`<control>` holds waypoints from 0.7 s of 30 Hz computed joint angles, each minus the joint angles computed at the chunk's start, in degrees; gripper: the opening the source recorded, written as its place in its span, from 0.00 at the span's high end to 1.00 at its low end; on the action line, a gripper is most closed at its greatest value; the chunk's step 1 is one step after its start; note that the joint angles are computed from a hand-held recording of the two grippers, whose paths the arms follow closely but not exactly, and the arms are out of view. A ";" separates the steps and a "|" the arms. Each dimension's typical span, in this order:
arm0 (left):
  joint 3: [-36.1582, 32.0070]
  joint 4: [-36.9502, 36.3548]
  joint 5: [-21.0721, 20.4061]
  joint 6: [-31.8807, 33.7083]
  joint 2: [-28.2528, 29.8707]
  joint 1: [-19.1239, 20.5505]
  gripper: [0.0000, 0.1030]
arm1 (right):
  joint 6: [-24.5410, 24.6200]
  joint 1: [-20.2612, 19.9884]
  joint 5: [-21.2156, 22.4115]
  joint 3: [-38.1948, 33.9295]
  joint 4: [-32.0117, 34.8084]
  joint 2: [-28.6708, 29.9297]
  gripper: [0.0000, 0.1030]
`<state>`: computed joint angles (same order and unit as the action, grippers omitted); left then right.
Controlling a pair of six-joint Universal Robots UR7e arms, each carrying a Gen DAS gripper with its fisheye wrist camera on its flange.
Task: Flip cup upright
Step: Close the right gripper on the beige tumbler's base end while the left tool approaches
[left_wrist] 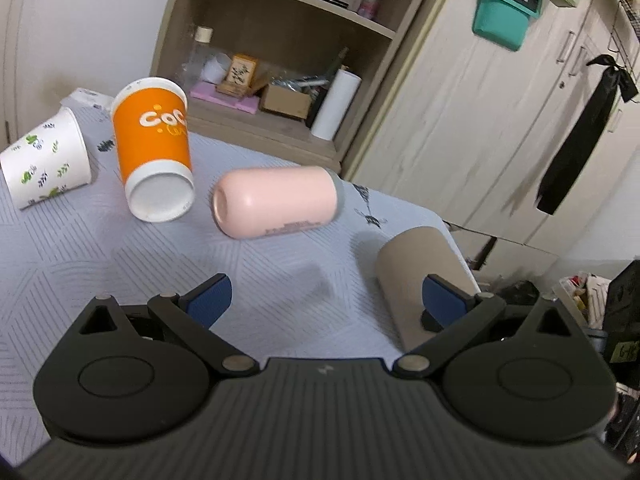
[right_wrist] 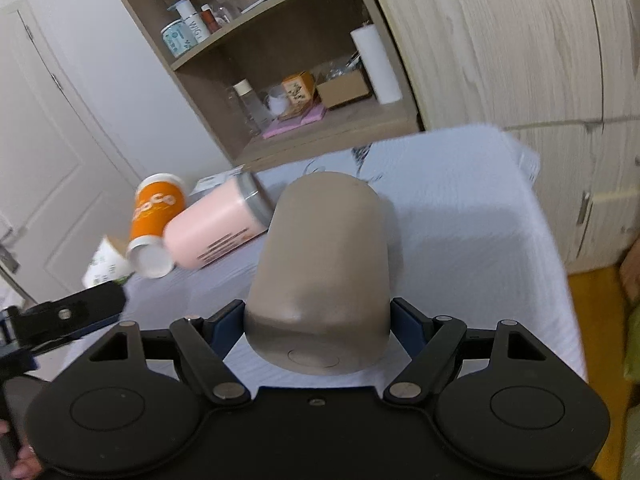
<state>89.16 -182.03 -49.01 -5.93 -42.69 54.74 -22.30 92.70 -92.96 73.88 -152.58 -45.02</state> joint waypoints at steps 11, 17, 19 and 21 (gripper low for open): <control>5.21 3.23 -1.91 -3.94 -4.55 -0.57 0.00 | 5.97 0.26 2.40 8.24 1.27 -5.03 0.20; 5.97 6.08 -2.98 -5.40 -5.44 -0.35 0.00 | 5.42 0.88 1.41 10.46 -0.15 -5.81 0.20; 5.56 7.93 -4.05 -6.28 -5.68 -0.16 0.00 | 5.55 0.75 1.66 10.51 -0.18 -5.88 0.20; 5.05 8.54 -5.32 -6.31 -5.67 0.00 0.00 | 5.88 0.78 1.57 10.54 0.03 -6.00 0.20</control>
